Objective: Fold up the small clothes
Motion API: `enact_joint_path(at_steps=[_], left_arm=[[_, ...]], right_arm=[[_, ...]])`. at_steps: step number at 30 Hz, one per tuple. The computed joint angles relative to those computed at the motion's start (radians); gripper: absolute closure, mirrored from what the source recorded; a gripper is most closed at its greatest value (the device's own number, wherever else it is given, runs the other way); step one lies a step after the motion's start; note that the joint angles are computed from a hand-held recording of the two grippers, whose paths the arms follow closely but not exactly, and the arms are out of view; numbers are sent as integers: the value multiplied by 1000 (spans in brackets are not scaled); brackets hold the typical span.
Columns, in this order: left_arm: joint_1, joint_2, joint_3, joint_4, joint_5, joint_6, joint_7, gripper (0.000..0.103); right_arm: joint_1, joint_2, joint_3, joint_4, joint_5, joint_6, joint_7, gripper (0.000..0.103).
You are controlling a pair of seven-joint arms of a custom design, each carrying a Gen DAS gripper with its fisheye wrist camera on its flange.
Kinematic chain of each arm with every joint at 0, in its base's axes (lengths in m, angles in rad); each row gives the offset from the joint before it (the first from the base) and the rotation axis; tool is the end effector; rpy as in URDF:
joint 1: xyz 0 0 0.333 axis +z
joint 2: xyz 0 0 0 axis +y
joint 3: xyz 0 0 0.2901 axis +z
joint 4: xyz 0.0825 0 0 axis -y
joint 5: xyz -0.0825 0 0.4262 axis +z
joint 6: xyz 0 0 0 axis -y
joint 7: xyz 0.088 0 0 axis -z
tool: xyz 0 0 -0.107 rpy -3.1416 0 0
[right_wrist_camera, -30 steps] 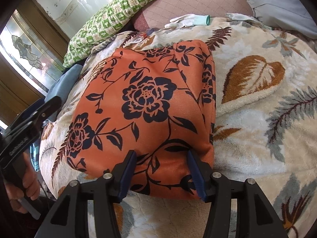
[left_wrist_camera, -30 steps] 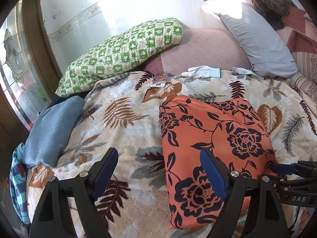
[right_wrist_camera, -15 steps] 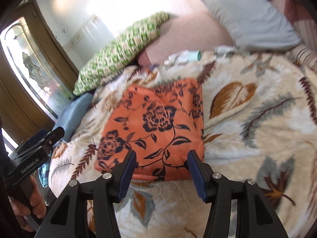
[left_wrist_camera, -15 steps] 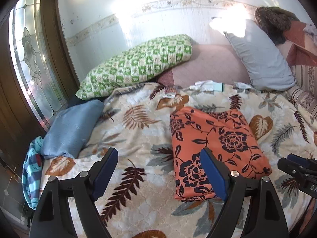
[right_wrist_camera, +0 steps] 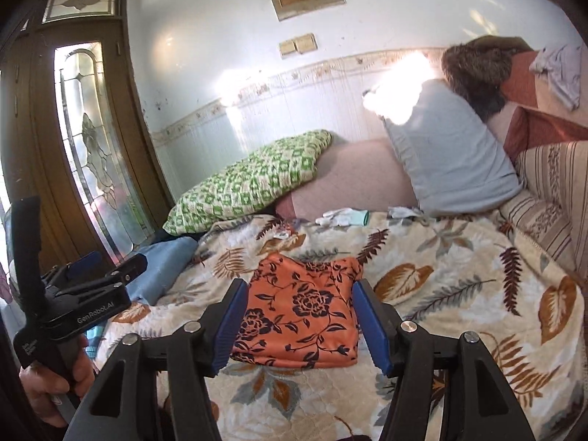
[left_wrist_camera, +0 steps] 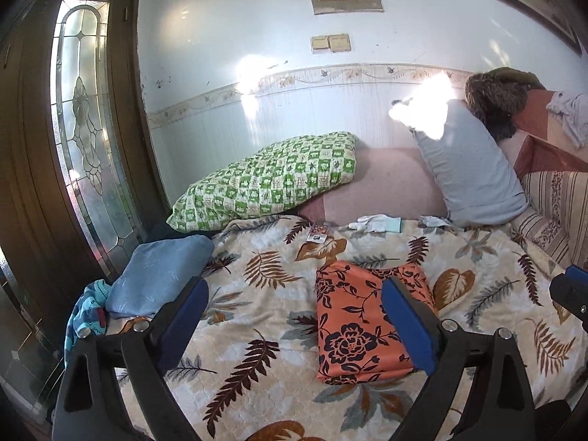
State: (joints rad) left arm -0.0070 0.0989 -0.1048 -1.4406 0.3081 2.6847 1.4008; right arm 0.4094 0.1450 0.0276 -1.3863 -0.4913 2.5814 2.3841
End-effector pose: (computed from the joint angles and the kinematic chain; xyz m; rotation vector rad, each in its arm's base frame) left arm 0.6630 -0.0795 0.7442 -1.3820 1.5654 -0.8806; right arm 0.6159 0.2949 0.7285 -1.3999 1.5633 -0.7142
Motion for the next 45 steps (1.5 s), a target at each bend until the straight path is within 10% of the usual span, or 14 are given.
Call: enact_joint_path(at_steps=[45], left_arm=[[47, -220, 5, -174, 81, 56, -136, 0]], right_arm=[[28, -63, 56, -12, -151, -37, 98, 20]])
